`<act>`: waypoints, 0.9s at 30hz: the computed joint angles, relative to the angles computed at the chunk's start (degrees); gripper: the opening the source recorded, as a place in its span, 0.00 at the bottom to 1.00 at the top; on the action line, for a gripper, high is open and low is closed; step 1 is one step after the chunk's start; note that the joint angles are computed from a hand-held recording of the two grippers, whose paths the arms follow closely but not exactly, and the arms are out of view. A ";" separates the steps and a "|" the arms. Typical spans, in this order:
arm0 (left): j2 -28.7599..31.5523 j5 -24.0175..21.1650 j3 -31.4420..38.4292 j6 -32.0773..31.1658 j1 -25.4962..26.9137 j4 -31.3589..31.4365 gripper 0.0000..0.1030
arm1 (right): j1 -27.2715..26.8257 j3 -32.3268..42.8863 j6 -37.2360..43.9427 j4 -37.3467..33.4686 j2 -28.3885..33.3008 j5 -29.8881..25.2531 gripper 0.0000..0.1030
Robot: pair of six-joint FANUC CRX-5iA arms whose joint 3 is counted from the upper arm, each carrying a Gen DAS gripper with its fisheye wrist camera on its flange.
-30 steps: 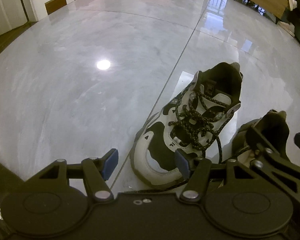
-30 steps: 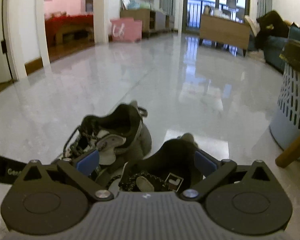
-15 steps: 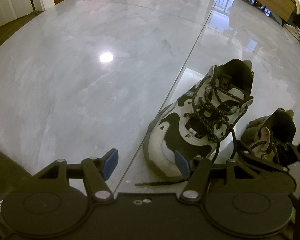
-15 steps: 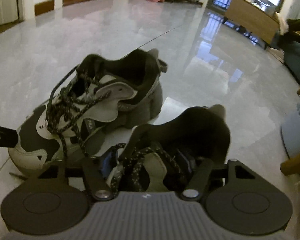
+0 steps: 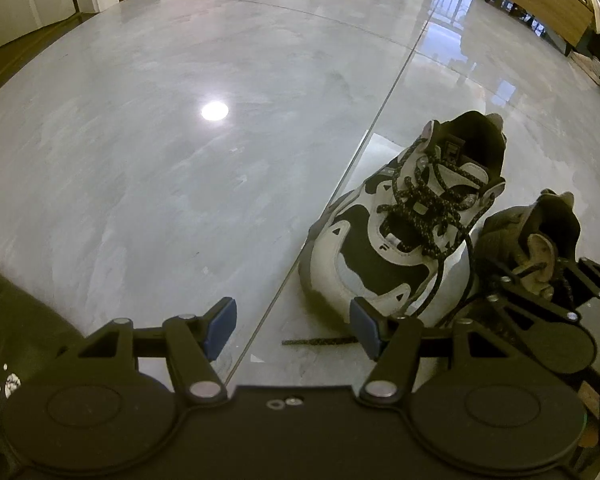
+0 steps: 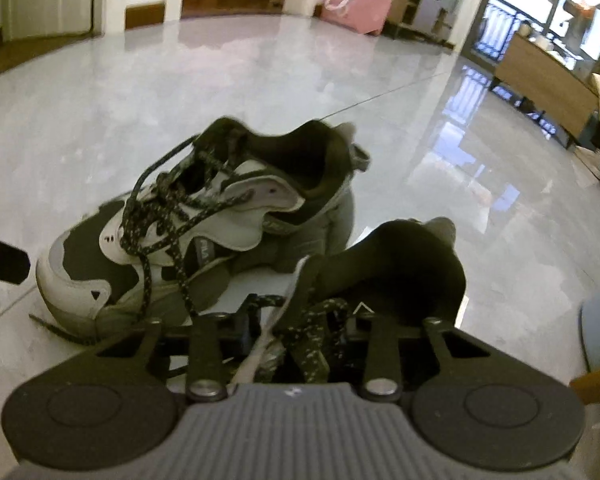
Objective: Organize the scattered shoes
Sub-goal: 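Grasp one grey-white sneaker by its heel with the right gripper, then carry the sneaker with the right gripper and set it beside the black slides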
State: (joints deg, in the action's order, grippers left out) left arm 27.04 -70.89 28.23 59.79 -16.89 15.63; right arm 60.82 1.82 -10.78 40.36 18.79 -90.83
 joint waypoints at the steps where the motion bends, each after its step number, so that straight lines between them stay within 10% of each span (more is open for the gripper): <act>1: -0.30 0.14 -0.40 -0.14 0.11 0.07 0.61 | 0.30 -0.35 -1.30 0.60 -0.08 -0.34 0.33; 20: -11.75 -2.97 -8.32 4.72 12.08 -1.11 0.61 | 7.48 3.14 -1.94 6.95 0.67 5.48 0.20; 27: -20.68 -4.07 -16.08 4.14 17.92 -5.33 0.61 | 9.91 9.82 17.52 1.25 2.58 22.99 0.20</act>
State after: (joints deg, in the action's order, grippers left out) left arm 6.36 -74.95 12.15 63.93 1.03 10.30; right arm 70.73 11.63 6.74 41.60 21.37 -67.84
